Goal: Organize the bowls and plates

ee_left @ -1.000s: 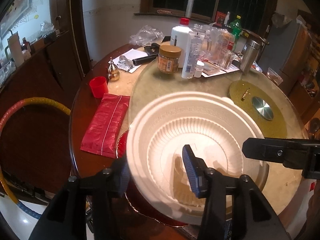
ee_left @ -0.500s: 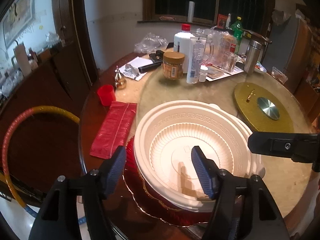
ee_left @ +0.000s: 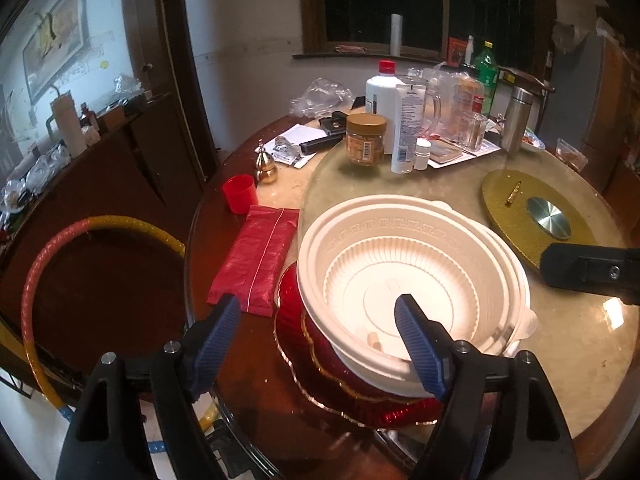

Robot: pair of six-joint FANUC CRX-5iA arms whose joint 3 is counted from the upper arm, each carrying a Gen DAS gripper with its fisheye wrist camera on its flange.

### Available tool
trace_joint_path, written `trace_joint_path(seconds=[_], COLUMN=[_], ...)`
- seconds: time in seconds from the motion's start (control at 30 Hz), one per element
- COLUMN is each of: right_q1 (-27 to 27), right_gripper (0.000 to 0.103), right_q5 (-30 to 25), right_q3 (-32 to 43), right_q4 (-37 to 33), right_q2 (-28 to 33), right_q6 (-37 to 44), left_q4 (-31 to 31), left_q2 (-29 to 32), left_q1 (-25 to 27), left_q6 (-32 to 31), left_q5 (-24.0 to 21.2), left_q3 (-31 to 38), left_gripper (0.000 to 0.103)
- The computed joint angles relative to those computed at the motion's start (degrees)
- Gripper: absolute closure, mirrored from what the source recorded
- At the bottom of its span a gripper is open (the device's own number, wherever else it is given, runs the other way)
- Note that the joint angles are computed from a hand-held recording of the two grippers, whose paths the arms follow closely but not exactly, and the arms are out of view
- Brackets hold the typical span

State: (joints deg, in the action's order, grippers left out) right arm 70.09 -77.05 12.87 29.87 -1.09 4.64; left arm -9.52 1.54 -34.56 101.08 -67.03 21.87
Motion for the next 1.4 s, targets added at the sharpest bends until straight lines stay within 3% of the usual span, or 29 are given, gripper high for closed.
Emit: trace_joint_path(seconds=[0.13, 0.33, 0.53, 0.6, 0.63, 1.0, 1.23, 1.27, 1.33, 1.4], right_q1=[3.34, 8.02, 10.08, 10.49, 10.79, 13.19, 13.34, 13.07, 12.52, 12.19], right_gripper=[0.033, 0.030, 0.030, 0.030, 0.030, 0.030, 0.030, 0.029, 0.000, 0.000], right_q5=[-3.08, -9.15, -10.24, -11.17, -11.44, -14.04, -14.65, -14.41, -14.49, -14.40], right_q3=[-0.90, -1.77, -4.54, -5.20, -5.82, -6.68, -5.82, -5.81, -5.50, -5.83], right_q4=[6.06, 14.36, 15.47, 15.68, 15.73, 14.08, 13.09, 12.68, 11.83, 12.28], right_q2=[0.34, 1.81, 0.66, 0.43, 0.05, 1.07, 2.42, 2.43, 2.72, 2.89], right_q6=[0.89, 5.19, 5.69, 5.42, 5.34, 10.28, 12.57, 12.21, 12.02, 11.48], left_q4=[-2.04, -5.54, -5.07, -5.68, -6.80, -12.57, -8.35, -8.37, -7.89, -7.45], left_q2=[-1.09, -4.75, -7.89, -8.23, -8.51, -10.42, -9.88, -9.88, -9.95, -10.18], left_q1=[-0.73, -2.73, -3.09, -3.70, -4.37, -9.26, -7.53, -7.38, -6.92, -6.50], left_q6=[2.02, 5.73, 6.95, 7.93, 8.97, 14.91, 12.61, 12.89, 13.22, 13.18], left_q5=[-0.47, 2.66, 5.92, 5.93, 5.84, 7.41, 6.80, 6.61, 6.58, 6.75], left_q3=[-0.58, -3.11, -6.12, -6.28, -6.32, -8.02, -8.51, -8.57, -8.88, -9.29], left_gripper=[0.022, 0.019, 0.016, 0.011, 0.000, 0.000, 0.000, 0.000, 0.000, 0.000])
